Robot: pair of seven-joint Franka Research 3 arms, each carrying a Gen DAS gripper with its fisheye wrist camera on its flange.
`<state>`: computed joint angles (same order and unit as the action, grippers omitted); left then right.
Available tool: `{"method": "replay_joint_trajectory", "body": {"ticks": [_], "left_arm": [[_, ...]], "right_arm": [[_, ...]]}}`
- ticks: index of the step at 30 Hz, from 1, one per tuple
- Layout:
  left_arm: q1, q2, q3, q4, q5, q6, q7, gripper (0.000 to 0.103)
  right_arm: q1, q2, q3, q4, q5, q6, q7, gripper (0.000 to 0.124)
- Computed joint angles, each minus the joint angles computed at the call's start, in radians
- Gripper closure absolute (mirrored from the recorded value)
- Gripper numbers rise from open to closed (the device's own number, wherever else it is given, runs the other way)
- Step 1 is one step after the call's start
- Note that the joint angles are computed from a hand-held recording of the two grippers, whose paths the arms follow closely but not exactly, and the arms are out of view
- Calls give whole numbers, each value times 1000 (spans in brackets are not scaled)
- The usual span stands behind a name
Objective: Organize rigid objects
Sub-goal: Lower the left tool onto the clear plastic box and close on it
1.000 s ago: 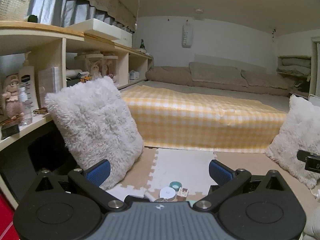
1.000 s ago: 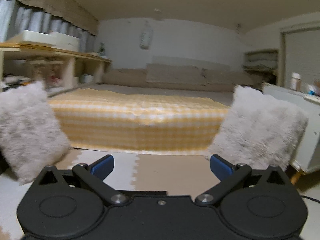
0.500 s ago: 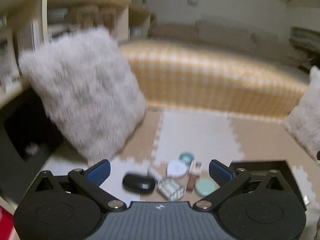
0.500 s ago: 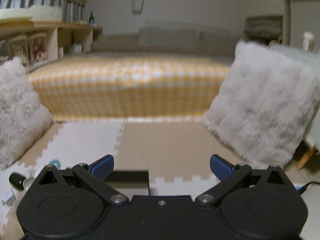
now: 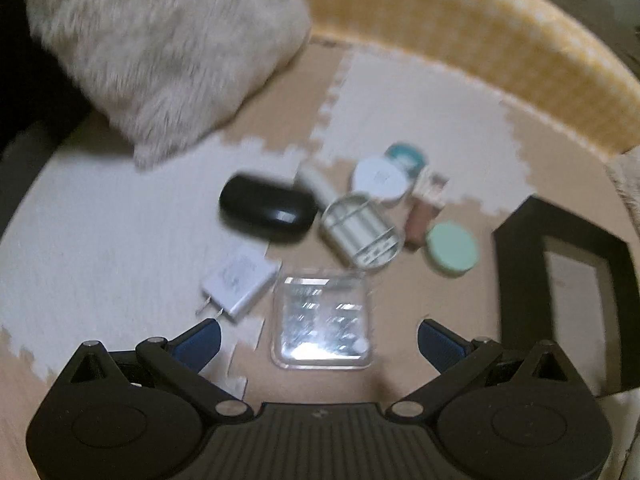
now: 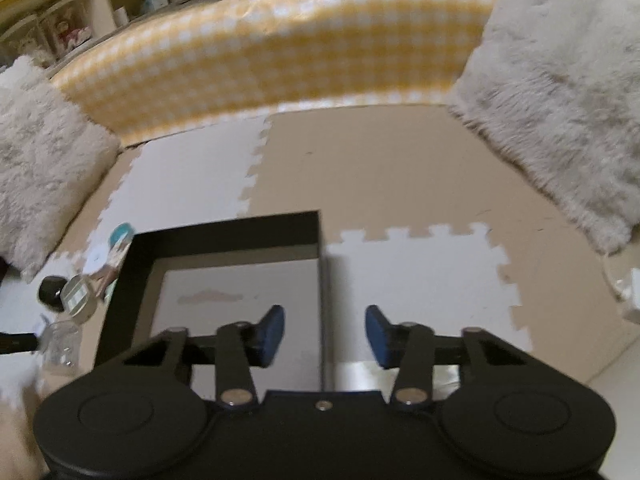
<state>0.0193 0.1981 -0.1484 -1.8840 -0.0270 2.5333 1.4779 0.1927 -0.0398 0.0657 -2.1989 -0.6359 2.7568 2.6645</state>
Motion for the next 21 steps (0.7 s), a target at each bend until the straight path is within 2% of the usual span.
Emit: {"method": "replay_joint_trajectory", "body": {"ticks": [5,7,9,15,21], "left_arm": [[7,46,5,47,3,-56,-30,0],[12,63,-1,67,-15,-68,-29,0],[16,76,-6,80,-28,-73,-27,0],[3,124,-6,113,-3,-66,-65,1],[-8,142,-2,118,52,-51,-79,10]], "right_arm": [[17,30,-4,26,90,-25,-104,99],[24,41,-9,37,122,-48,-133,110],[31,52,-13,53,163,-82,-163,115],[41,55,-24,60,176,-103,-170,121],[43,61,-29,67,211,-108,-211,121]]}}
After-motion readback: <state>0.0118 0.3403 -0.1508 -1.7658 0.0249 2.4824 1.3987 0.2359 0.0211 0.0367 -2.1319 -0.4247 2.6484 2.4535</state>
